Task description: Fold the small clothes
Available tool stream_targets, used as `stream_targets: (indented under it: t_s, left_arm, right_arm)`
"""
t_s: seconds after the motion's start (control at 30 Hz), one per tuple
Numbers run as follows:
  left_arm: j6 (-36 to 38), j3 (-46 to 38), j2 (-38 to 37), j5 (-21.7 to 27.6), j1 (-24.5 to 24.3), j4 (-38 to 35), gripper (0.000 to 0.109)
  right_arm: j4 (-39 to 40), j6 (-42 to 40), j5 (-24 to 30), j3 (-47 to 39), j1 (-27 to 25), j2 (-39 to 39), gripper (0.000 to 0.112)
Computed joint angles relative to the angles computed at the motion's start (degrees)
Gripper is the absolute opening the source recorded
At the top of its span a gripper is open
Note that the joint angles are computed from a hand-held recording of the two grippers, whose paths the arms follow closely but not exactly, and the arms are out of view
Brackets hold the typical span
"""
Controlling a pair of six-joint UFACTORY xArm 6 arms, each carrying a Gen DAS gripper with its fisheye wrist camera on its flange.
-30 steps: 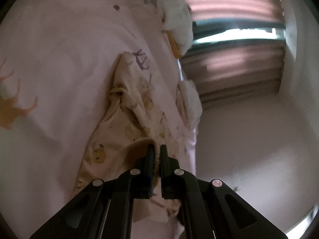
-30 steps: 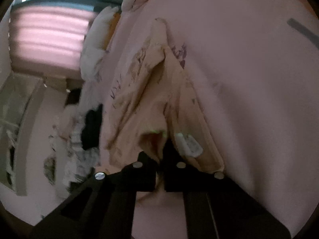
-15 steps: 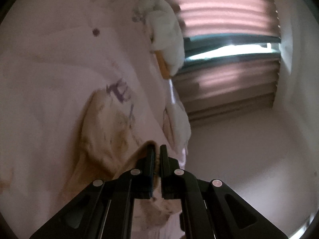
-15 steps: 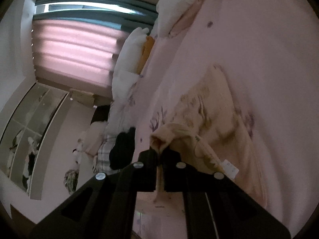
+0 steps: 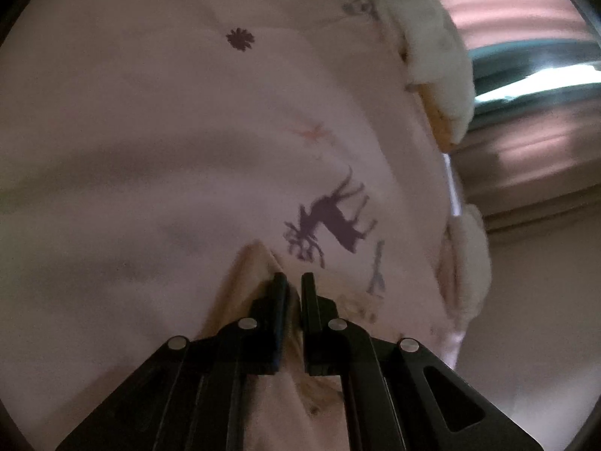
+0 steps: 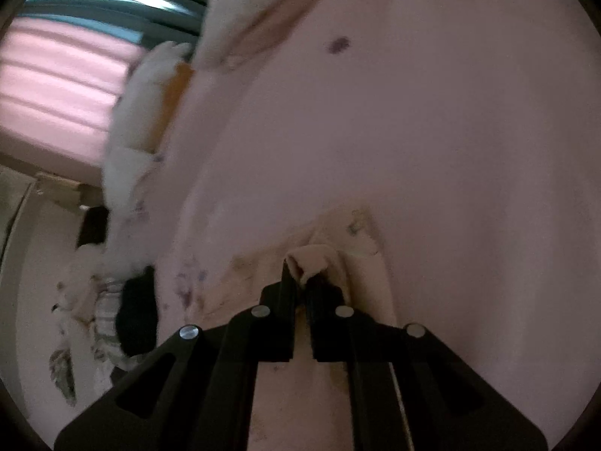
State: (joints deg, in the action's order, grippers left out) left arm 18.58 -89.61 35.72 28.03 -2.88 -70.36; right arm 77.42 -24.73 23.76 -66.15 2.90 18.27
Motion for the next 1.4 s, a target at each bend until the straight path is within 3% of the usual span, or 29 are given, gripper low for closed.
stream_targets:
  t_s: [0.07, 0.13, 0.17, 0.2, 0.23, 0.3, 0.37, 0.43, 0.47, 0.5, 0.57, 0.6, 0.7, 0.8, 0.87, 0.93, 1.0, 1.07, 1.13, 1.2, 1.27, 1.3, 1.37, 1.4]
  left_arm:
    - [-3.31, -0.44, -0.23, 1.69, 1.06, 5.45, 0.001]
    - [1.28, 3.09, -3.94, 3.10, 2.49, 2.36, 0.001]
    - [3.84, 4.61, -5.59, 2.57, 2.64, 1.20, 0.002]
    - [5.68, 6.84, -8.02, 1.14, 2.48, 1.70, 0.011]
    - [6.50, 8.63, -10.01, -0.05, 2.24, 2.97, 0.021]
    - [10.85, 12.10, -13.77, 0.11, 1.56, 2.50, 0.022]
    - [14.57, 13.17, -15.39, 3.99, 0.92, 1.51, 0.022]
    - [15.26, 14.89, -16.83, 3.72, -0.86, 3.85, 0.021]
    - [14.75, 15.96, -17.48, 1.72, -3.01, 6.91, 0.018]
    - [14.91, 16.75, -18.01, 1.01, -4.06, 8.16, 0.012]
    - [17.42, 15.21, -16.49, 1.89, -6.33, 7.29, 0.011]
    - [18.06, 13.97, -15.24, 3.12, -7.21, 7.47, 0.010]
    - [12.62, 9.52, -10.24, 1.80, -9.75, 14.18, 0.010]
    - [1.04, 1.06, -2.09, 3.26, -10.04, 24.37, 0.010]
    - [-1.96, -3.19, 1.57, 3.58, -9.37, 23.00, 0.010]
    - [-8.32, -10.06, 5.92, 4.16, -8.58, 25.87, 0.010]
    - [-19.73, -15.06, 9.88, -0.21, -8.49, 36.90, 0.010]
    - [-25.51, -17.98, 12.11, -1.42, -7.42, 41.75, 0.010]
    - [-23.19, -19.02, 11.89, 1.64, -6.30, 37.00, 0.010]
    - [-16.73, -12.72, 7.57, -0.32, -5.52, 29.83, 0.011]
    - [-13.91, -5.50, 2.44, -3.57, -5.10, 28.94, 0.011]
    - [-10.77, -1.02, -0.85, -5.27, -5.01, 27.35, 0.015]
    - [-8.78, 5.07, -5.39, -6.27, -5.03, 28.34, 0.038]
    - [-6.03, 9.70, -8.73, -7.86, -5.49, 26.66, 0.051]
  right_arm:
    - [-0.97, 0.04, 2.74, 0.43, -1.47, -0.71, 0.013]
    - [-1.08, -1.65, 2.84, 2.15, -2.11, -3.22, 0.026]
    - [-1.37, -2.30, 0.10, 3.86, -1.64, -5.55, 0.043]
    - [-1.49, -2.67, -3.24, 5.14, -0.89, -7.42, 0.059]
    - [-0.16, -4.59, -6.49, 6.53, -0.06, -9.49, 0.064]
    - [-2.29, -5.35, -8.63, 8.34, 0.90, -13.05, 0.066]
    - [-10.79, 0.30, -8.91, 10.05, 1.97, -15.78, 0.066]
    - [-22.78, 8.50, -8.16, 11.72, 3.59, -17.32, 0.063]
    - [-26.63, 10.46, -6.98, 12.02, 4.18, -17.48, 0.053]
    - [-28.62, 10.23, -5.63, 12.13, 5.25, -17.24, 0.036]
    - [-34.84, 12.87, -3.21, 11.84, 6.59, -15.60, 0.017]
    - [-38.74, 15.88, -2.58, 11.39, 7.25, -14.24, 0.013]
    - [-38.38, 13.77, -1.53, 8.95, 9.02, -8.65, 0.011]
    - [-39.79, 16.95, -3.17, 4.81, 8.82, -2.70, 0.005]
    - [-36.44, 13.89, -4.28, 1.73, 8.20, -0.20, 0.005]
    - [-39.29, 17.36, -3.60, -3.20, 6.72, 3.61, 0.004]
    - [-38.78, 19.85, -1.90, -8.42, 4.88, 7.64, 0.000]
    - [-34.13, 18.37, -1.58, -10.87, 3.45, 9.54, 0.000]
    - [-31.11, 17.32, -1.02, -10.40, 2.18, 8.74, 0.006]
    - [-30.25, 15.16, 0.62, -7.65, 0.79, 5.61, 0.018]
    - [-32.60, 15.06, -1.45, -1.39, 0.33, -0.23, 0.033]
    - [-36.61, 17.96, -3.67, 1.28, 0.98, -2.86, 0.045]
    - [-47.46, 26.03, -9.34, 10.02, 1.41, -10.48, 0.059]
    - [-53.46, 30.98, -10.43, 13.86, 1.47, -14.04, 0.075]
